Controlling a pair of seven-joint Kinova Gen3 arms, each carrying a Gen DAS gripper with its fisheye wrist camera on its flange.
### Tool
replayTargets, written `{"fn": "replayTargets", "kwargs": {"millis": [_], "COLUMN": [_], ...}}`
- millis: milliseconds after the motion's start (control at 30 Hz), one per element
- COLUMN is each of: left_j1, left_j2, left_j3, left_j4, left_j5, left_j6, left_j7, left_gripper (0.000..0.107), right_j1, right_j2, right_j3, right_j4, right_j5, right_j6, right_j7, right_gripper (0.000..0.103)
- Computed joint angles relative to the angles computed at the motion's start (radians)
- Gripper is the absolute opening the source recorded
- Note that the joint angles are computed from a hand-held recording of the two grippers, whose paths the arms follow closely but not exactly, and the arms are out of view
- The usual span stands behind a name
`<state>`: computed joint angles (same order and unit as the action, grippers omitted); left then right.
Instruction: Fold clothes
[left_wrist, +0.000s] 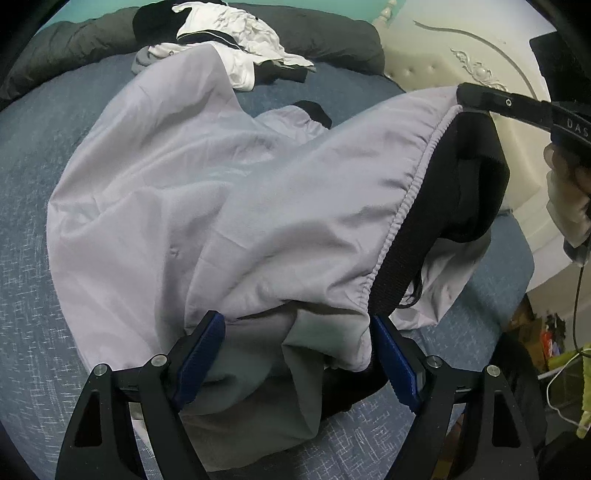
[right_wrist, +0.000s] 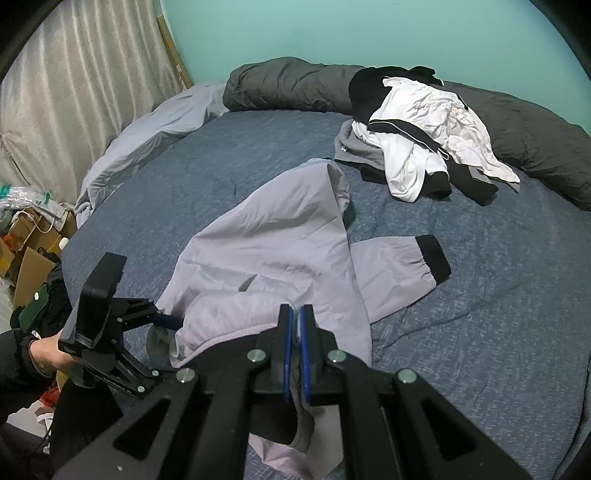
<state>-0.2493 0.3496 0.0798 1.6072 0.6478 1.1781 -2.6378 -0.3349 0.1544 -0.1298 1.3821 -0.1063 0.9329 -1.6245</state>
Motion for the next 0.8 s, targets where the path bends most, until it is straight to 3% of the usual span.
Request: {"fn": "replayTargets", "kwargs": {"millis": [33,133,200,300,400,700,733,800], "left_j1": [0.0,-0.007,-0.009,-0.007,0.004,-0.023,-0.025,-0.027], "left_j2": [0.002,-0.003,-0.011,-0.027,-0.07,-0.103,-0.106,-0.11], "left_j3": [0.001,0.004,0.005,0.006,0.001,-0.038,-0.041,-0.046], "left_j4": [0.004,0.028,0.043,0.061,0.104,0.089,0.081,0.063], "left_j5": [0.003,0.018,0.023,0.024,0.026,0.082,0.086,0.094], "left_j6": [-0.001,-0.014,-0.02,-0.022,-0.064,-0.028,-0.024,-0.018], "left_j7": [-0.004,-0.035,-0.062,-0.105,-0.159,-0.172,-0.166,-0.149], "left_gripper": [0.084,0.069,0.043,0.018,0.014,0.013,0.013,0.013], "right_j1": [0.0,0.005,0.005,0.003,0.005,0.006,0.0,-0.015], "right_j2": [0.0,0.003,0.005,0.005,0.002,-0.014,-0.014,-0.017], "right_j3": [0.0,0.001,0.0,-0.001,0.0,0.008,0.012,0.017], "right_j4": [0.001,0.003,0.006,0.013,0.02,0.054,0.06,0.075], "right_j5": [-0.001,-0.007,-0.011,-0.012,-0.017,0.001,0.023,0.073], "right_j6": [0.0,0.001,0.001,-0.003,-0.012,-0.03,-0.029,-0.032], "right_j7": [0.001,0.007,0.01,0.008,0.007,-0.031,-0.055,-0.108], "right_gripper": [0.004,0.004,0.004,0.004,0.004,0.006,0.008,0.02]}}
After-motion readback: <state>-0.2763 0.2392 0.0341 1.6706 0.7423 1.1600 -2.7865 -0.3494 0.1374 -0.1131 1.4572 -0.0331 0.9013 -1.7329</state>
